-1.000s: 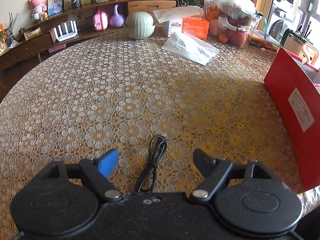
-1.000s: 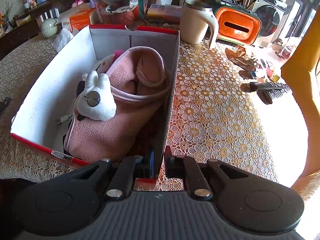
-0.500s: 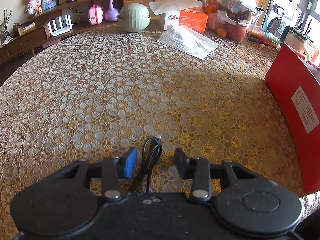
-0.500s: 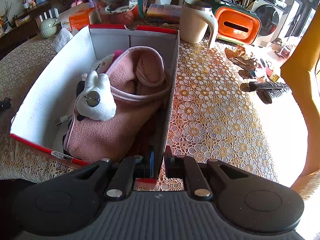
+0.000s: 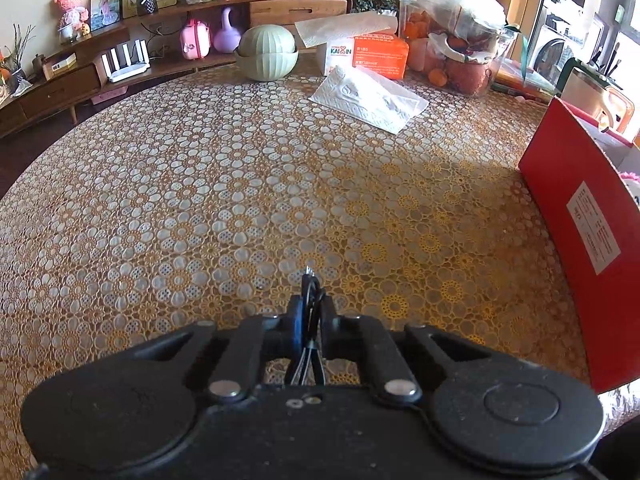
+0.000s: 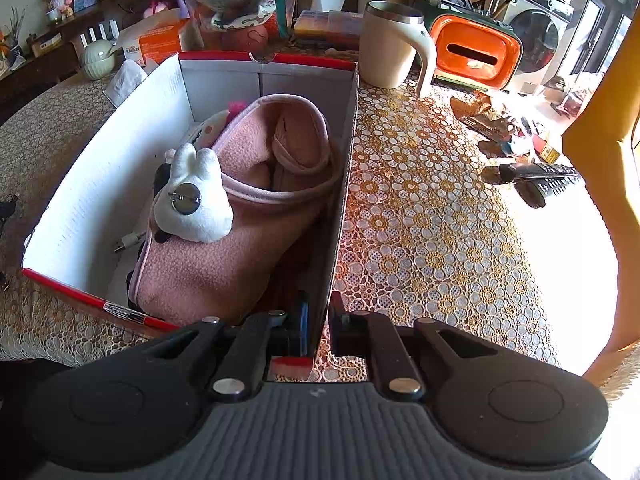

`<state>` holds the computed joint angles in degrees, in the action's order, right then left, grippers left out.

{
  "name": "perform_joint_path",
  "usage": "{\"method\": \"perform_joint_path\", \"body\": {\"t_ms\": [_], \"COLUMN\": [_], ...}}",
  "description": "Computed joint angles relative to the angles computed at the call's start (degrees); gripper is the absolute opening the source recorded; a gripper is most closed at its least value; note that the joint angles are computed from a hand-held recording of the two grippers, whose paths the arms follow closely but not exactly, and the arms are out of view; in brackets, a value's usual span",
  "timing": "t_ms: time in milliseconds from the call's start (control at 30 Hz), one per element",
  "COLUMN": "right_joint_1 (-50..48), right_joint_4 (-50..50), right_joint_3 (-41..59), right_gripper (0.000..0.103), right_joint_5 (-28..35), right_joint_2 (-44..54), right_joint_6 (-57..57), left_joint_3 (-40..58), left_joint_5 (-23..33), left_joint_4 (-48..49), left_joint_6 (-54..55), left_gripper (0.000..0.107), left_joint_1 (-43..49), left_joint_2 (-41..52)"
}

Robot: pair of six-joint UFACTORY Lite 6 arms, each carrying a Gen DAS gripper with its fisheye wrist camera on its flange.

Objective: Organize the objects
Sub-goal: 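Close the left gripper on the black cable, then lift the black cable with the left gripper over the shoebox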

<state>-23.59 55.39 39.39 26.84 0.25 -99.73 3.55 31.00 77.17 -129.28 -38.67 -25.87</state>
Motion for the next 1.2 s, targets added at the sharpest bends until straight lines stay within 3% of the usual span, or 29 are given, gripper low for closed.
{"method": "perform_joint_path", "body": {"t_ms": [267,600,900,1200], "right_joint_1": [-0.5,-2.0,-2.6,-3.7], "right_joint_4": [2.4,4.3,5.4,5.3], "right_joint_3": [-0.1,0.7,1.3,2.6], "right_gripper": [0.01,0.01,0.01,0.01], "right_joint_5": [0.2,1.9,2.7,4.4], "right_joint_2": [0.5,1.8,2.9,4.4], "right_joint_6": [-2.6,-5.9,-7.4,-8.0], "left_joint_3": [4.6,19.0,36.2,53.2], "left_joint_5": [15.3,27.6,24.7,12.7], "left_joint_4": [-16.2,-17.2,-12.7,-11.9], "left_joint_6": [7.6,6.3,15.3,24.7], "left_gripper": [0.006,0.006,0.006,0.006], "left_joint_1": [-19.2,-34.5,-33.5,-24.0], "left_joint_2": [-9.3,-3.7,6.5,23.9]}}
